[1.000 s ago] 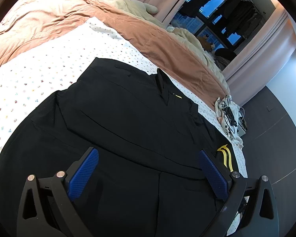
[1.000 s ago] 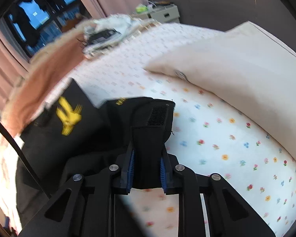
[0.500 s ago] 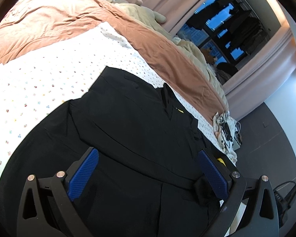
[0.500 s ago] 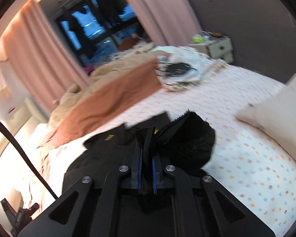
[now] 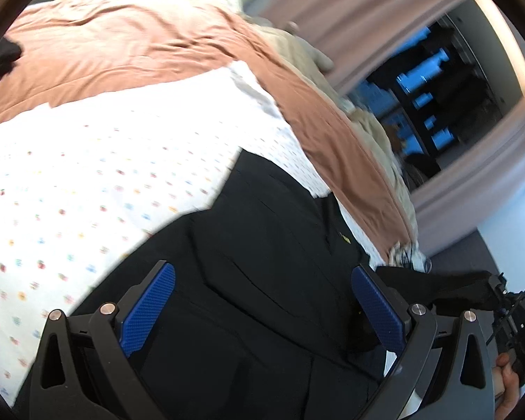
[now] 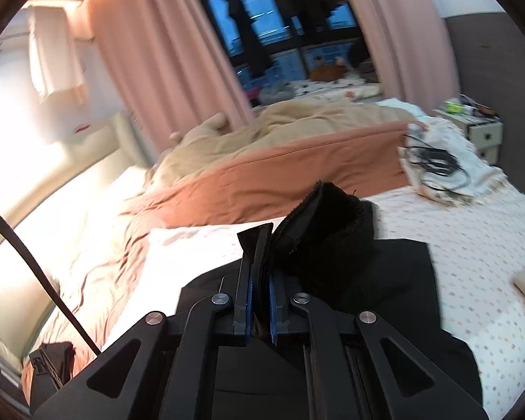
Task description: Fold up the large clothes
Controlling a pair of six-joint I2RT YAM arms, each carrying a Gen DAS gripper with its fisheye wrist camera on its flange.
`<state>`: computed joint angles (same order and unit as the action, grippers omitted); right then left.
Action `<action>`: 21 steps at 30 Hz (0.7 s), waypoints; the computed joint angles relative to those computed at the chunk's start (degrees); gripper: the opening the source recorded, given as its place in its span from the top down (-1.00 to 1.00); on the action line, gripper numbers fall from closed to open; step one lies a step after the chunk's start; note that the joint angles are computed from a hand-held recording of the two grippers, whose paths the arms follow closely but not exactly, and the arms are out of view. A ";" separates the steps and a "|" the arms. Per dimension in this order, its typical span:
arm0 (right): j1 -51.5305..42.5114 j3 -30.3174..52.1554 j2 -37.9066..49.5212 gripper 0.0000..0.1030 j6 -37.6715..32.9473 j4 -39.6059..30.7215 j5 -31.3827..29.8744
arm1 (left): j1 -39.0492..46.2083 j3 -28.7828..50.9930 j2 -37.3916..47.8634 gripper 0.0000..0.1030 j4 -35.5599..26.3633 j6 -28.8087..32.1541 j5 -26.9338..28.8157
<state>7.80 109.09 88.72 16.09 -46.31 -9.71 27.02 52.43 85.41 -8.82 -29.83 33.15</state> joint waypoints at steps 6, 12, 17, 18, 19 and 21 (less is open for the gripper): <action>1.68 2.38 9.82 0.89 1.05 3.88 -4.88 | 5.32 0.33 1.94 -1.00 0.76 -0.51 1.63; 1.85 1.33 15.86 -0.49 1.45 5.61 -10.65 | 6.63 0.97 3.82 -1.00 0.94 -0.56 1.43; -1.83 -1.16 15.07 -0.65 0.86 5.56 -14.24 | 5.96 1.32 3.85 -1.00 0.61 0.39 0.91; -1.98 -2.96 13.73 -0.65 1.82 6.27 -14.18 | 5.76 1.25 3.77 -1.00 0.64 0.46 0.79; -3.26 -5.59 12.00 -0.65 2.65 7.31 -14.56 | 5.61 1.16 3.74 -1.00 0.62 0.63 0.82; -5.35 -13.52 6.23 -0.65 4.22 9.88 -14.03 | 4.99 1.06 3.71 -1.00 0.57 0.94 0.84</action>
<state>2.44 95.57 94.95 20.31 -36.43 -23.74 32.00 53.48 89.11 -8.25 -28.89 33.99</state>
